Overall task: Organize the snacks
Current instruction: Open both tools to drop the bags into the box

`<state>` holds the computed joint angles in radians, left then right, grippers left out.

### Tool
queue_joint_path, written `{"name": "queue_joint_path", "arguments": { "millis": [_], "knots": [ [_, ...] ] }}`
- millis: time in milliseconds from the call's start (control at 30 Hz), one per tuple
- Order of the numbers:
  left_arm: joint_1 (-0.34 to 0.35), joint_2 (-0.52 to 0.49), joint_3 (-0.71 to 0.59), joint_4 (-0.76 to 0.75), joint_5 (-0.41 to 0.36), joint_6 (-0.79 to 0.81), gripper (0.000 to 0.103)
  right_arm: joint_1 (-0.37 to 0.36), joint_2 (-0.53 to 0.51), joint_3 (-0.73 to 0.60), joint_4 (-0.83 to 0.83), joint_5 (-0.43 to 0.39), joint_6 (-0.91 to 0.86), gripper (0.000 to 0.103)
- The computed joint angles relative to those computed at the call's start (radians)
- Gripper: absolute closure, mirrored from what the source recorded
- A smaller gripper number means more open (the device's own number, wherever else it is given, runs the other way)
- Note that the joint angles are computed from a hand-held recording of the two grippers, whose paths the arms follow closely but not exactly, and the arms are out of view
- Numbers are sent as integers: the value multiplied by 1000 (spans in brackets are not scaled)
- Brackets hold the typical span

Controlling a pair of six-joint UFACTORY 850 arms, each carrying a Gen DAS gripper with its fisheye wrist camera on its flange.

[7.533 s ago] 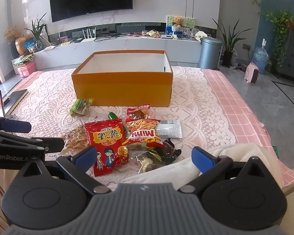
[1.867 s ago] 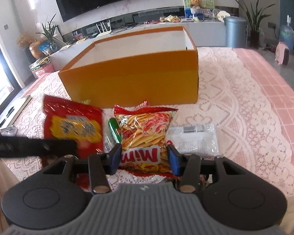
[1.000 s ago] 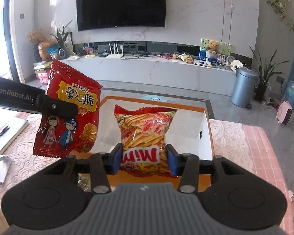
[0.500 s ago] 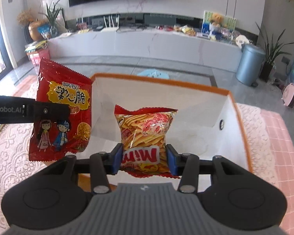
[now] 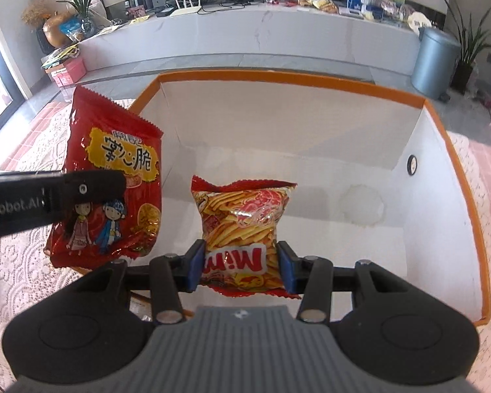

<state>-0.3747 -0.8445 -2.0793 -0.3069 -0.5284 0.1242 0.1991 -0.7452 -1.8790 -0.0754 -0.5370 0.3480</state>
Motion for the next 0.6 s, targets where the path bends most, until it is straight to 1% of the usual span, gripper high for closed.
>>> {"name": "queue_joint_path", "arguments": {
  "millis": [100, 200, 267, 300, 333, 433, 500, 600],
  "knots": [
    [-1, -3, -3, 19, -6, -17, 73, -12, -33, -62, 35, -47, -27, 58],
    [0, -2, -1, 24, -5, -18, 72, -12, -45, -85, 45, -65, -36, 58],
    [-1, 4, 8, 23, 2, -14, 67, -8, -44, -80, 42, -65, -25, 58],
    [-1, 9, 15, 13, 9, -3, 61, -8, -43, -77, 47, -65, -25, 58],
    [0, 20, 32, 0, 28, 10, 55, -7, -45, -79, 51, -69, -24, 58],
    [4, 51, 80, -66, 93, 76, 42, -6, -53, -93, 54, -81, -16, 58],
    [7, 70, 106, -110, 126, 111, 39, -7, -65, -113, 57, -94, -14, 58],
    [10, 74, 112, -105, 141, 92, 38, -7, -83, -141, 50, -121, -2, 58]
  ]
}}
